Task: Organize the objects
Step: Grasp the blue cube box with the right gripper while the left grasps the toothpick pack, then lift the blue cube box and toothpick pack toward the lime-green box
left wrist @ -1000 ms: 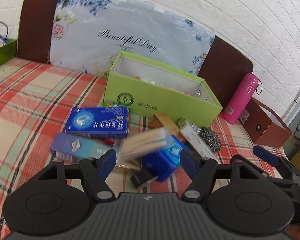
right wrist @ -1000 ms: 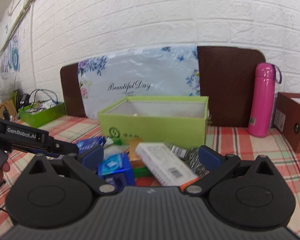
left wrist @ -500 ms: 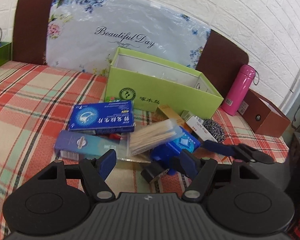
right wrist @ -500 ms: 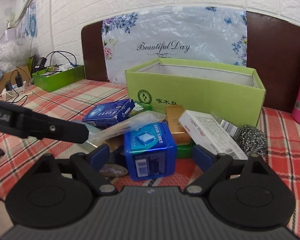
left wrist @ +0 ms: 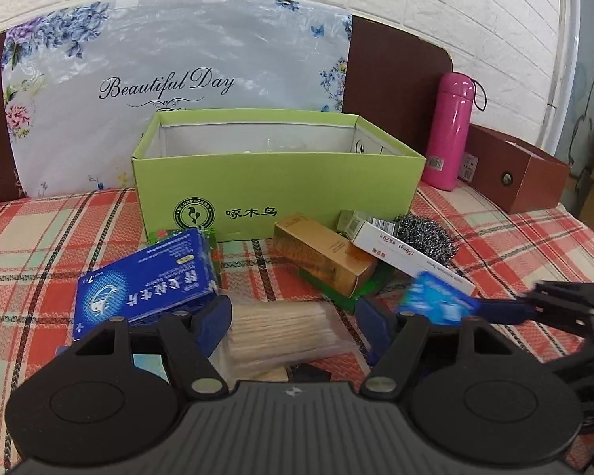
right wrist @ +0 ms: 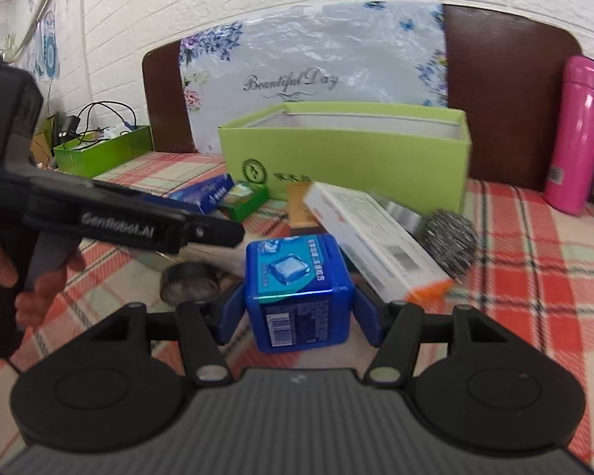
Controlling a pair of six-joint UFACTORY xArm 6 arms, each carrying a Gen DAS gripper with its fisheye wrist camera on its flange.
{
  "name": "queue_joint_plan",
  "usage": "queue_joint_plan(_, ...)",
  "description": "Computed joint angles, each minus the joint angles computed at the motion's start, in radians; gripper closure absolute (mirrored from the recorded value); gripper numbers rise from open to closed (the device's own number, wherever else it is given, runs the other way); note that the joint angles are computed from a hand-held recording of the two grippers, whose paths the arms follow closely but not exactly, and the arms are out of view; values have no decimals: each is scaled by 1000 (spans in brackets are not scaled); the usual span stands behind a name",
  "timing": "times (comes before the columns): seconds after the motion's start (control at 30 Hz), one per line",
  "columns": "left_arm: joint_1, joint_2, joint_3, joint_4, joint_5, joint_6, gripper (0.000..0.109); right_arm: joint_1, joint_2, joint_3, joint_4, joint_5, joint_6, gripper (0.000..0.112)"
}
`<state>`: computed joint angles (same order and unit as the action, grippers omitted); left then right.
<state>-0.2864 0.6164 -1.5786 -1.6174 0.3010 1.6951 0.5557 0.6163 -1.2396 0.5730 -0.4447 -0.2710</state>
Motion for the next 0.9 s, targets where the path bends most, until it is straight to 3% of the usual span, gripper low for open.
queue_joint_plan(0.27, -52, 83, -80, 169, -132, -78, 35, 21, -150, 241, 90, -104, 51, 54)
queue_joint_plan(0.4, -60, 111, -95, 438, -121, -266, 17, 27, -164, 263, 103, -115, 69, 53)
queue_joint_plan(0.47, -79, 106, -59, 632, -171, -367, 17, 31, -162, 262, 115, -119, 67, 53)
queue_joint_plan(0.5, -79, 92, -38, 695, -155, -396, 23, 30, -161, 263, 109, -121, 75, 53)
queue_joint_plan(0.53, -70, 73, -23, 716, -98, -436, 45, 29, -162, 266, 101, -123, 85, 53)
queue_joint_plan(0.6, -37, 41, -24, 688, 86, -519, 47, 27, -165, 275, 87, -128, 109, 53)
queue_joint_plan(0.73, -23, -30, 46, 571, 230, -454, 47, 23, -172, 285, 77, -128, 124, 53)
queue_joint_plan(0.9, -57, -70, 122, 529, 148, -348, 36, 25, -186, 303, 98, -136, 107, 53)
